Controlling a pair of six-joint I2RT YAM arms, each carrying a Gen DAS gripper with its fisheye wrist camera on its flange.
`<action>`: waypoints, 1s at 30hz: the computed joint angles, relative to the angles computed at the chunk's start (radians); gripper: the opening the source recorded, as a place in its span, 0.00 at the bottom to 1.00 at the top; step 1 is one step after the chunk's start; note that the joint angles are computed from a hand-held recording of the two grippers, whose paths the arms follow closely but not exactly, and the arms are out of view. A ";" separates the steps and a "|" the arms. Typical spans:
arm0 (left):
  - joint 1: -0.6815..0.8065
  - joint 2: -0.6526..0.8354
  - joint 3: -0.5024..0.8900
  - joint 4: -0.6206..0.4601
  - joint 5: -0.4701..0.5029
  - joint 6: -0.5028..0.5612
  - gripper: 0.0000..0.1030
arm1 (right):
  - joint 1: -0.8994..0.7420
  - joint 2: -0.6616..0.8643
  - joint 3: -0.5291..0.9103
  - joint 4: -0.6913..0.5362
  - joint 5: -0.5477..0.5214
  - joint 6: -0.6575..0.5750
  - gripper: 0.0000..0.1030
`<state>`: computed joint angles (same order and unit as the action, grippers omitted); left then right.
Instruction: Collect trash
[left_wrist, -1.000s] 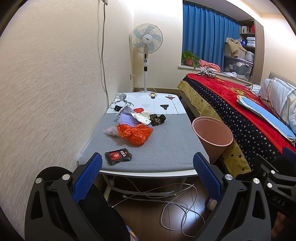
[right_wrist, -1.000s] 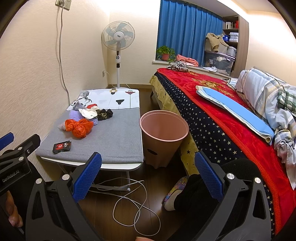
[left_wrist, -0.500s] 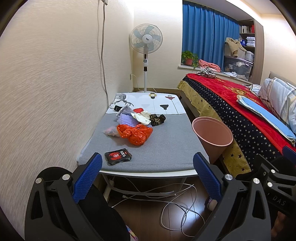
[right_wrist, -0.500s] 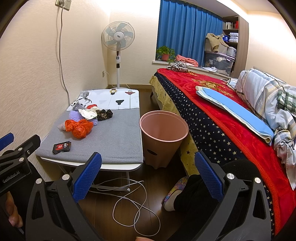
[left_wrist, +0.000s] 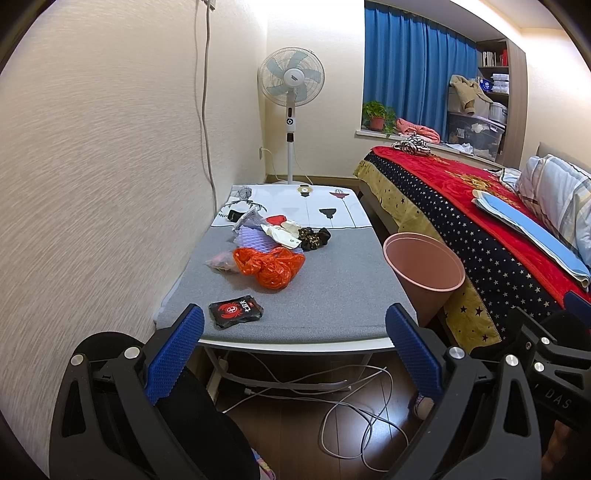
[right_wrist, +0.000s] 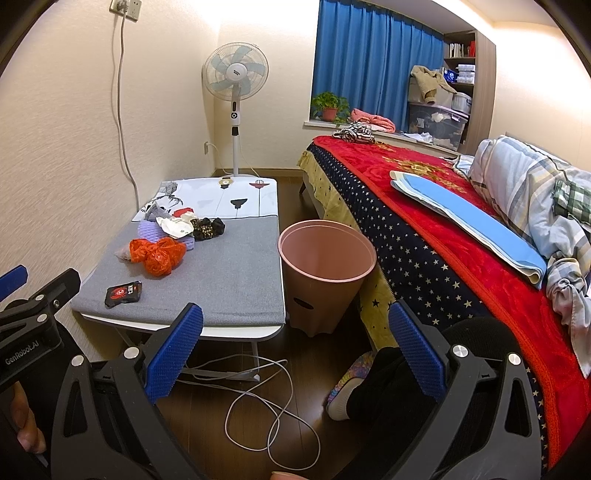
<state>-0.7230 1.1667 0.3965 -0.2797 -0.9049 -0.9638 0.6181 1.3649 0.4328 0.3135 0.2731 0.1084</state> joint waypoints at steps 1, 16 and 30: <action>0.002 -0.003 -0.004 0.004 0.001 0.003 0.93 | 0.000 0.000 0.000 0.000 -0.001 0.000 0.95; 0.007 -0.010 -0.008 0.005 0.004 0.009 0.93 | -0.001 0.005 0.002 0.000 -0.002 0.002 0.95; 0.138 -0.010 -0.063 0.177 0.098 0.175 0.93 | -0.056 0.134 0.099 0.003 -0.077 -0.008 0.95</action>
